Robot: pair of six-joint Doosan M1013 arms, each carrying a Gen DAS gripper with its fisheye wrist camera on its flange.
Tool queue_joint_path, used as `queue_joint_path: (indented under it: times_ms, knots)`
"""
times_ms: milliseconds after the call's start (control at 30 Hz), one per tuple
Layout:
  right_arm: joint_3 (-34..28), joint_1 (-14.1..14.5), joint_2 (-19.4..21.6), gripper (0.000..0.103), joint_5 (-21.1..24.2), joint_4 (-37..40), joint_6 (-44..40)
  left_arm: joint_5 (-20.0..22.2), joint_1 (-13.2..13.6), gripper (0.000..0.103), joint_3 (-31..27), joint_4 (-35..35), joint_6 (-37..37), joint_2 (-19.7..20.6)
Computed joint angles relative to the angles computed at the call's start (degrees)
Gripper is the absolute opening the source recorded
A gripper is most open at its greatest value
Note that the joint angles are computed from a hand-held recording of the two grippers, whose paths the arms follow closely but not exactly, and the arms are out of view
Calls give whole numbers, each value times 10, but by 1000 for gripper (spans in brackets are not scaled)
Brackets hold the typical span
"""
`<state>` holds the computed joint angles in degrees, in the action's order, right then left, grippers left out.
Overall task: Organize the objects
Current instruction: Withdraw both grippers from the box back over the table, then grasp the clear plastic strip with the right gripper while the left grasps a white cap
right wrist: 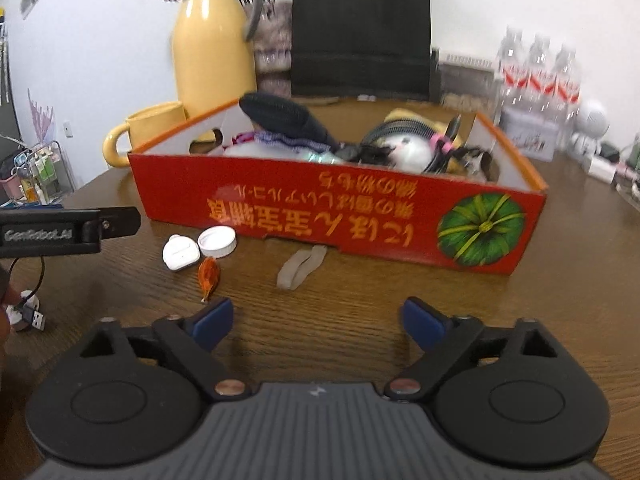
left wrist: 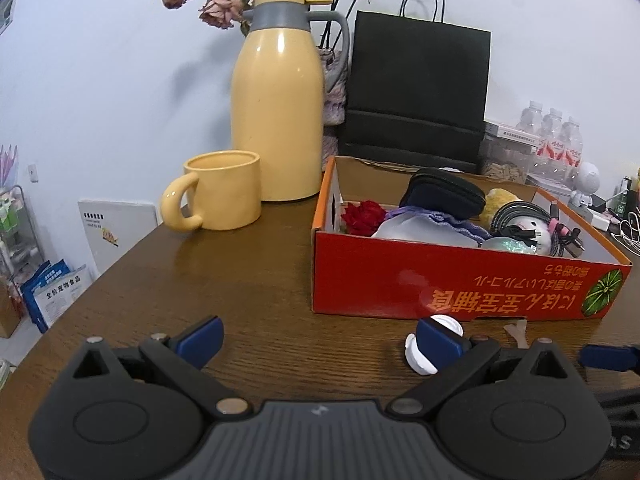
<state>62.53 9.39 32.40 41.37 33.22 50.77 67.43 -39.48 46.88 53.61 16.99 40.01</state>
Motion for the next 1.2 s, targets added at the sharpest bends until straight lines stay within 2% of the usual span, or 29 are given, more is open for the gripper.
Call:
queue_joint_path:
  times_ms: [33,133,167,200,233,267,300,400,533,767,967,1100,1167,1200]
  knots:
    - [0,2,1,86,-8,-5,9,2,0,103,-1,-2,0,0]
    - [-8,8,6,76,-16,-14,27,6,2,103,-4,-8,-2,1]
    - [-9,10,8,66,-19,-16,28,7,2,103,-4,-10,-3,1]
    - [-9,11,8,51,-24,-18,30,7,2,103,-4,-11,-4,1]
    - [-9,12,8,41,-27,-16,26,7,3,102,-4,-12,-5,1]
    - [-8,11,7,18,-25,-6,16,6,3,102,-4,-13,-6,0]
    - [-11,9,9,8,-14,10,4,5,3,102,-3,-14,-5,0]
    - [1,2,3,7,-18,44,-16,1,4,102,-3,-17,-2,0]
    - [37,-1,-16,7,-71,94,-68,-4,5,102,-4,-26,7,1]
    - [79,-19,-41,7,-120,198,-143,-23,6,100,-13,-57,62,6]
    - [94,-31,-50,7,-131,244,-168,-13,10,96,-46,-95,122,27]
    - [100,-31,-53,7,-130,267,-199,-12,10,85,-68,-98,146,42]
    - [103,-31,-55,7,-127,278,-212,-24,11,72,-71,-100,147,45]
    - [104,-31,-56,7,-127,282,-218,-36,11,56,-64,-100,143,41]
